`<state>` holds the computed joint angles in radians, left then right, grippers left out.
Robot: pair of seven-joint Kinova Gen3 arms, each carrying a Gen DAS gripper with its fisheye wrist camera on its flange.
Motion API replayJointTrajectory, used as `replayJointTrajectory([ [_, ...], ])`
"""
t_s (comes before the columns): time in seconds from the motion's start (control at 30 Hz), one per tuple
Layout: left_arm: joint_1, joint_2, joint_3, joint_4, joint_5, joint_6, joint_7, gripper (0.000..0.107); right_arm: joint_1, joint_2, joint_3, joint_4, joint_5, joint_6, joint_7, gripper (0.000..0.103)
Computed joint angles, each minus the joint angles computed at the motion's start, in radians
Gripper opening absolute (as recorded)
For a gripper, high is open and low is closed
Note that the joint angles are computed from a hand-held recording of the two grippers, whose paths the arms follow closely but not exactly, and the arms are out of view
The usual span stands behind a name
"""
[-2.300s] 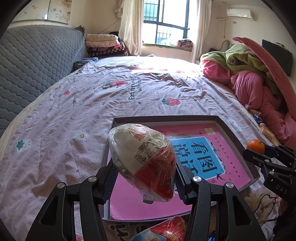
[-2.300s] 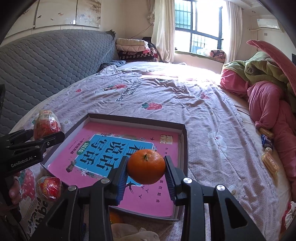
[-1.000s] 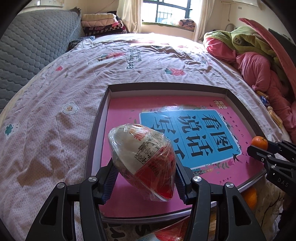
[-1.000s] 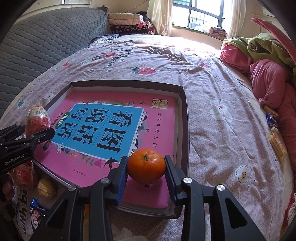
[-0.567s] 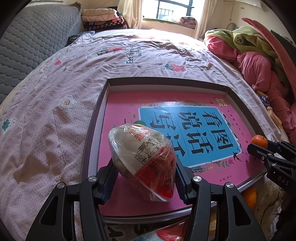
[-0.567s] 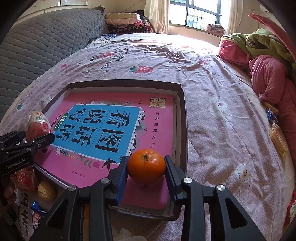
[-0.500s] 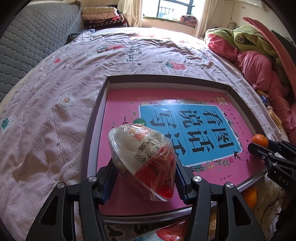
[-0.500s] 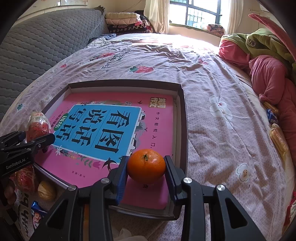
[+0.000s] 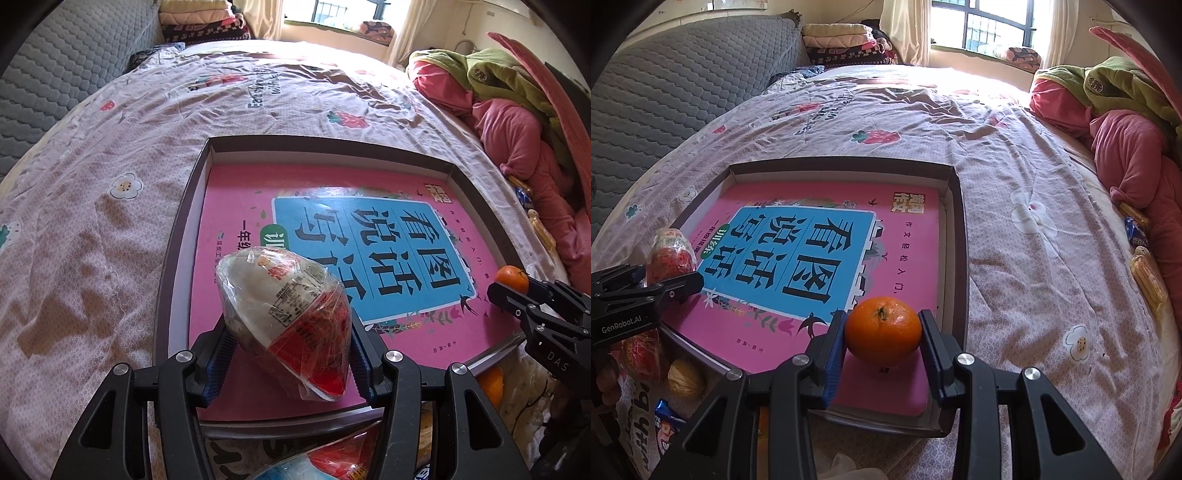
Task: Organize objects
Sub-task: 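Lower and release the orange from right tool while left tool releases the bag into the tray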
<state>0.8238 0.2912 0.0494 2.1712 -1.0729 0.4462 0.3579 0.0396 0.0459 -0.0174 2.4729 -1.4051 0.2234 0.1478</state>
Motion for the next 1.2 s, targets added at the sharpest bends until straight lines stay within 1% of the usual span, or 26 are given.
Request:
replayJointTrajectory([
  [0.13, 0.001, -0.005, -0.009, 0.009, -0.021, -0.017, 0.026, 0.058, 0.001, 0.001, 0.002, -0.003, 0.024, 0.005, -0.020, 0.038],
  [0.2, 0.000, -0.005, -0.005, 0.008, -0.017, -0.011, 0.025, 0.059, 0.004, 0.001, 0.003, -0.003, 0.030, 0.009, -0.027, 0.038],
  [0.27, 0.001, -0.007, -0.009, 0.012, -0.034, -0.017, 0.041, 0.060, 0.007, 0.000, 0.005, -0.005, 0.044, 0.017, -0.041, 0.039],
  [0.3, 0.002, -0.008, -0.008, 0.012, -0.039, -0.015, 0.047, 0.062, 0.012, 0.001, 0.008, -0.006, 0.043, 0.026, -0.040, 0.039],
  [0.33, 0.006, -0.010, -0.010, 0.014, -0.050, -0.012, 0.061, 0.064, 0.015, 0.001, 0.011, -0.008, 0.048, 0.032, -0.043, 0.039],
  [0.4, 0.021, -0.016, -0.015, 0.023, -0.100, 0.000, 0.117, 0.065, 0.018, -0.001, 0.011, -0.008, 0.044, 0.034, -0.042, 0.039],
  [0.53, 0.004, -0.034, 0.012, 0.040, -0.166, 0.015, 0.197, 0.065, 0.021, -0.007, 0.016, -0.006, 0.026, 0.037, -0.027, 0.039],
  [0.7, -0.030, -0.055, 0.063, 0.050, -0.194, 0.039, 0.233, 0.066, 0.016, -0.011, 0.020, -0.007, 0.020, 0.037, -0.022, 0.040],
  [0.77, -0.033, -0.064, 0.081, 0.053, -0.209, 0.060, 0.252, 0.067, 0.017, -0.016, 0.024, -0.006, 0.007, 0.040, -0.004, 0.043],
  [0.93, -0.042, -0.084, 0.128, 0.047, -0.194, 0.119, 0.246, 0.073, 0.012, -0.032, 0.034, 0.000, -0.027, 0.045, 0.032, 0.045],
  [1.03, -0.044, -0.095, 0.149, 0.044, -0.171, 0.144, 0.233, 0.074, 0.007, -0.044, 0.043, 0.001, -0.027, 0.050, 0.036, 0.045],
  [1.13, -0.040, -0.101, 0.166, 0.037, -0.152, 0.180, 0.207, 0.075, 0.007, -0.062, 0.058, 0.011, -0.080, 0.064, 0.096, 0.046],
  [1.2, -0.034, -0.111, 0.174, 0.038, -0.150, 0.198, 0.215, 0.075, 0.009, -0.077, 0.068, 0.017, -0.109, 0.078, 0.131, 0.049],
])
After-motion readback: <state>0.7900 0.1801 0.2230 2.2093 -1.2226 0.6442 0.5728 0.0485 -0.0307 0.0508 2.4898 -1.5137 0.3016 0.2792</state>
